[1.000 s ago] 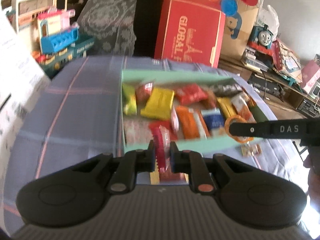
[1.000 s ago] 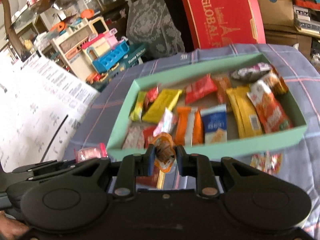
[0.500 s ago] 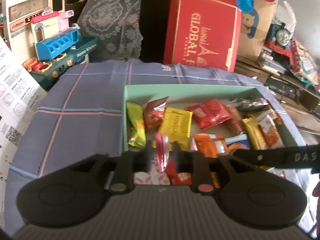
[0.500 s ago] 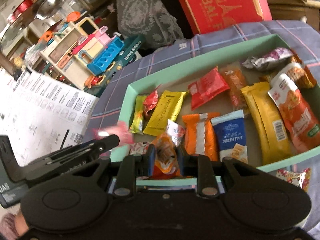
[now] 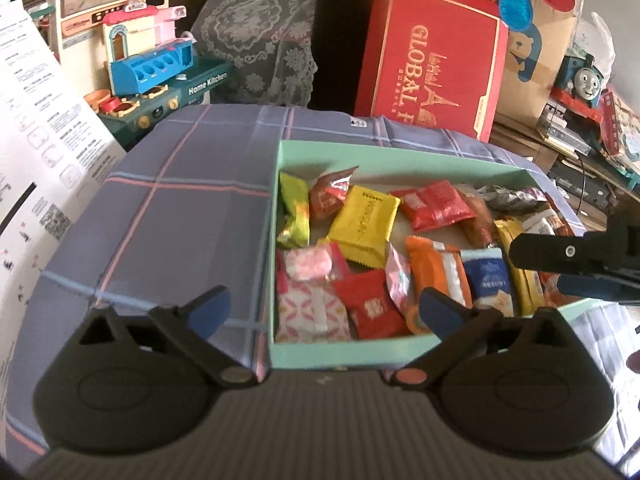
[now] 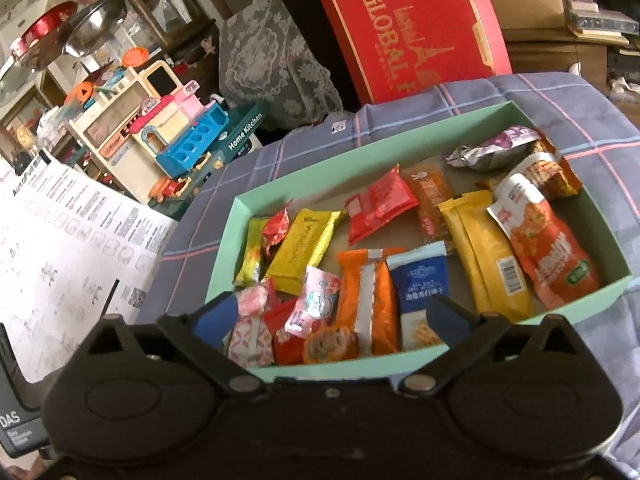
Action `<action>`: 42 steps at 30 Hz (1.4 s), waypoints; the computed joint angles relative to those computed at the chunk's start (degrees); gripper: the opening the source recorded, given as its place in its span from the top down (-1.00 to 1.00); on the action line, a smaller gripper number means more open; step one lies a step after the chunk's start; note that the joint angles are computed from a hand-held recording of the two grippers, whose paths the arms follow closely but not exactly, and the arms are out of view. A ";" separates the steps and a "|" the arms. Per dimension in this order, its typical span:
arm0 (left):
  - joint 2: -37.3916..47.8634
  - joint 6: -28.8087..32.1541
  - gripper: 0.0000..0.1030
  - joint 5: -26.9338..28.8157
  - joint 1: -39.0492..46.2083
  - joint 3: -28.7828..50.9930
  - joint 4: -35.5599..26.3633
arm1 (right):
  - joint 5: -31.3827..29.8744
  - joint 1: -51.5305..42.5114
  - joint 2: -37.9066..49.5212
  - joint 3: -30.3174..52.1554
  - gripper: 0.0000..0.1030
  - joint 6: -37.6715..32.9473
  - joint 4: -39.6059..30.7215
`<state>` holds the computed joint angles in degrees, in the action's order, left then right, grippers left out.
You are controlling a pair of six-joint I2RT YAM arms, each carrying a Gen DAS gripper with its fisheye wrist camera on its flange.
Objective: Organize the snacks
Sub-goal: 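Open both tools to drop the candies into the tray, then move both open tools toward the last snacks on the cloth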
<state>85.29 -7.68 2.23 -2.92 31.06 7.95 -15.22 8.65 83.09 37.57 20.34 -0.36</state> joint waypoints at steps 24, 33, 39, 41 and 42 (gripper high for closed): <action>-18.96 -3.50 -1.00 -1.22 -4.60 -12.91 -7.00 | 3.65 -0.99 -20.49 -11.75 -1.00 -5.27 -11.27; -15.66 -4.73 -1.00 -1.94 -6.20 -13.70 -5.07 | 4.29 -2.24 -21.11 -13.39 -1.00 -4.93 -12.02; -11.25 -5.02 -1.00 -0.83 -4.99 -14.25 -1.83 | 7.16 -1.35 -19.26 -14.46 -1.00 -4.62 -10.86; -8.97 -5.36 -1.00 -0.17 -4.11 -14.29 -0.57 | 9.44 -0.60 -19.66 -15.63 -1.00 -5.36 -9.63; -7.50 -5.66 -1.00 0.12 -3.72 -14.17 0.13 | 10.43 -0.39 -19.61 -16.17 -1.00 -6.07 -8.72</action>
<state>77.79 -13.35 2.35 -6.64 16.89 8.08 -4.79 8.26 63.48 21.40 14.28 -9.08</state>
